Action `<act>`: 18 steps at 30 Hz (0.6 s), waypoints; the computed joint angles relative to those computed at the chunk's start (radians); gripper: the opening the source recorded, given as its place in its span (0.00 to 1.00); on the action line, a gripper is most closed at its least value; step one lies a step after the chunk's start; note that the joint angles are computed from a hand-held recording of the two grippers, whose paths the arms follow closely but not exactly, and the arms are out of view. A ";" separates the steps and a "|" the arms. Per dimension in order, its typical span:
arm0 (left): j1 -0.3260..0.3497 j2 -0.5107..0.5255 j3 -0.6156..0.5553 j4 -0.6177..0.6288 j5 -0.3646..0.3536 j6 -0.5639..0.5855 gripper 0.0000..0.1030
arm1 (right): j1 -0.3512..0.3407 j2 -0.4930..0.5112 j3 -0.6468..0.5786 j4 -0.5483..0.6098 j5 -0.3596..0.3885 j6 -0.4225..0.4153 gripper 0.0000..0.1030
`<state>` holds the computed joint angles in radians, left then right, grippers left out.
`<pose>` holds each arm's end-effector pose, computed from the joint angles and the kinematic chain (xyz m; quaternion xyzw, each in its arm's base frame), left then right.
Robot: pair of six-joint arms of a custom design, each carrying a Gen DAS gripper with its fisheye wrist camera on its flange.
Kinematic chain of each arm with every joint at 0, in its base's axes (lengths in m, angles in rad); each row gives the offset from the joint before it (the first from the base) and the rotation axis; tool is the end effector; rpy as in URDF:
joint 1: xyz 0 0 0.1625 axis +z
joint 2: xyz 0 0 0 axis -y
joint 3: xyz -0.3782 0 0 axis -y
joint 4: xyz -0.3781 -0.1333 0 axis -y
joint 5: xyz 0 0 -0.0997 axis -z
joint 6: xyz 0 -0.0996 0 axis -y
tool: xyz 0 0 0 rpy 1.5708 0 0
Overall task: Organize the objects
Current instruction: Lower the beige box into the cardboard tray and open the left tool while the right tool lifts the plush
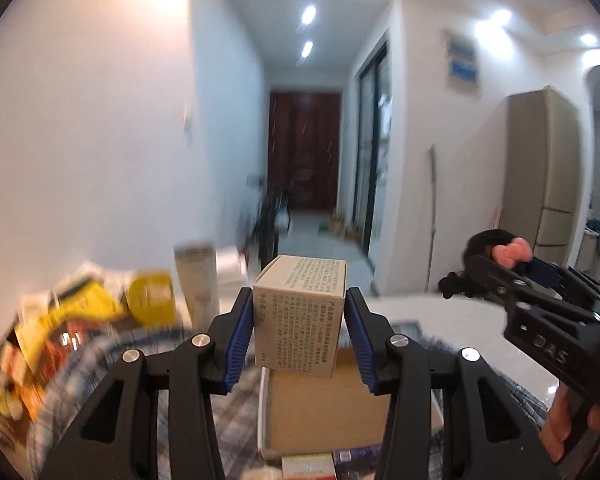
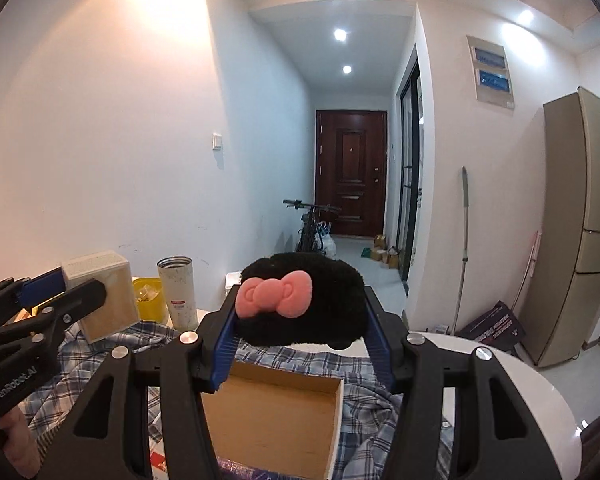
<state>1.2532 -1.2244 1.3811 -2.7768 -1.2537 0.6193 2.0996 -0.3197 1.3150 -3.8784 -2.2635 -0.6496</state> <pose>-0.0417 -0.6532 0.4985 0.3153 0.7983 -0.4685 0.2094 0.3954 -0.5385 0.0410 0.2420 -0.7347 0.5566 0.3031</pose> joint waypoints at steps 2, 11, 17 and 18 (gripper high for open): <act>0.020 0.049 -0.078 0.109 -0.007 -0.038 0.46 | -0.014 -0.004 -0.018 0.108 -0.025 0.070 0.54; 0.080 0.148 -0.141 0.237 0.030 -0.063 0.46 | -0.091 0.015 -0.034 0.271 -0.025 0.173 0.54; 0.113 0.198 -0.192 0.316 0.036 -0.039 0.46 | -0.127 -0.007 0.010 0.332 0.002 0.227 0.54; 0.114 0.204 -0.193 0.326 0.046 -0.034 0.46 | -0.132 -0.007 0.012 0.339 0.004 0.228 0.54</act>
<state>1.3674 -1.0200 1.1877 -2.4509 -1.2079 0.5852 1.9679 -0.3268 1.3275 -3.5396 -2.2599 -0.4214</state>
